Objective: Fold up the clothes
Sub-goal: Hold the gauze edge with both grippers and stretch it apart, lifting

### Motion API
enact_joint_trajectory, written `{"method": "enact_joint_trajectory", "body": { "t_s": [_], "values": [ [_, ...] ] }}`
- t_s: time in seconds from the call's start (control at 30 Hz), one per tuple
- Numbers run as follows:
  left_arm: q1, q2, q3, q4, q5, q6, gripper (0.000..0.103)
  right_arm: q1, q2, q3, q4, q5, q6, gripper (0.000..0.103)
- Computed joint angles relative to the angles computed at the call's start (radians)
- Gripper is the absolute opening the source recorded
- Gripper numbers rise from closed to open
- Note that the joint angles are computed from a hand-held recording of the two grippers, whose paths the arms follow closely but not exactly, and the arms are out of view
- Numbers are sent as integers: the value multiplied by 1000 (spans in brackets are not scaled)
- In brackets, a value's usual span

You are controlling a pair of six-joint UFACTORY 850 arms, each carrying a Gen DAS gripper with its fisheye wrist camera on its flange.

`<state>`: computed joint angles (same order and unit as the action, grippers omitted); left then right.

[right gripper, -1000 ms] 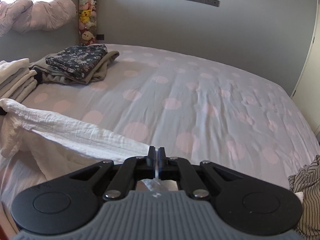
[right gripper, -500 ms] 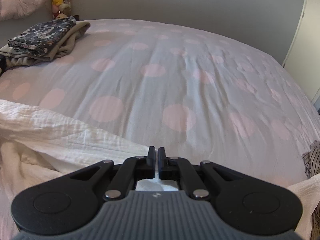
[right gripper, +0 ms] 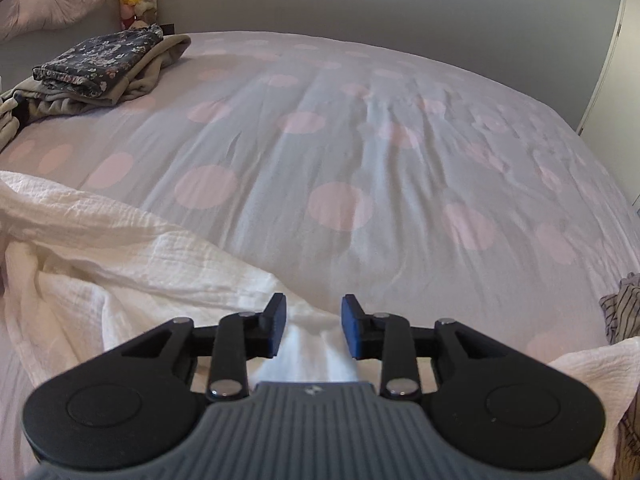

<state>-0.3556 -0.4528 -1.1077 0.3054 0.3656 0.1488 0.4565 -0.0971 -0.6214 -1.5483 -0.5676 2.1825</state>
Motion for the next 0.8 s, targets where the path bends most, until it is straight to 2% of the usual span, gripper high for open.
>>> {"method": "enact_joint_trajectory", "body": {
  "t_s": [0.13, 0.23, 0.3, 0.47, 0.57, 0.7, 0.73, 0.8],
  "values": [
    [-1, 4, -1, 21, -2, -31, 28, -44, 126, 90, 65, 36, -102, 36],
    [1, 5, -12, 47, -21, -80, 26, -63, 229, 158, 142, 51, -221, 41],
    [3, 7, -21, 69, -43, -120, 22, -73, 316, 209, 194, 94, -276, 45],
    [16, 11, -55, 213, -109, -336, 18, -38, 449, 281, 383, 149, -491, 52],
    [23, 14, -70, 271, -142, -417, 15, -5, 469, 301, 513, 144, -654, 54],
    [27, 26, -75, 260, -173, -395, 13, -27, 454, 321, 639, 219, -782, 54],
    [29, 31, -76, 288, -178, -429, 13, -33, 432, 319, 655, 240, -798, 54],
    [34, 46, -76, 314, -183, -468, 13, -7, 377, 305, 565, 217, -707, 53]
  ]
}}
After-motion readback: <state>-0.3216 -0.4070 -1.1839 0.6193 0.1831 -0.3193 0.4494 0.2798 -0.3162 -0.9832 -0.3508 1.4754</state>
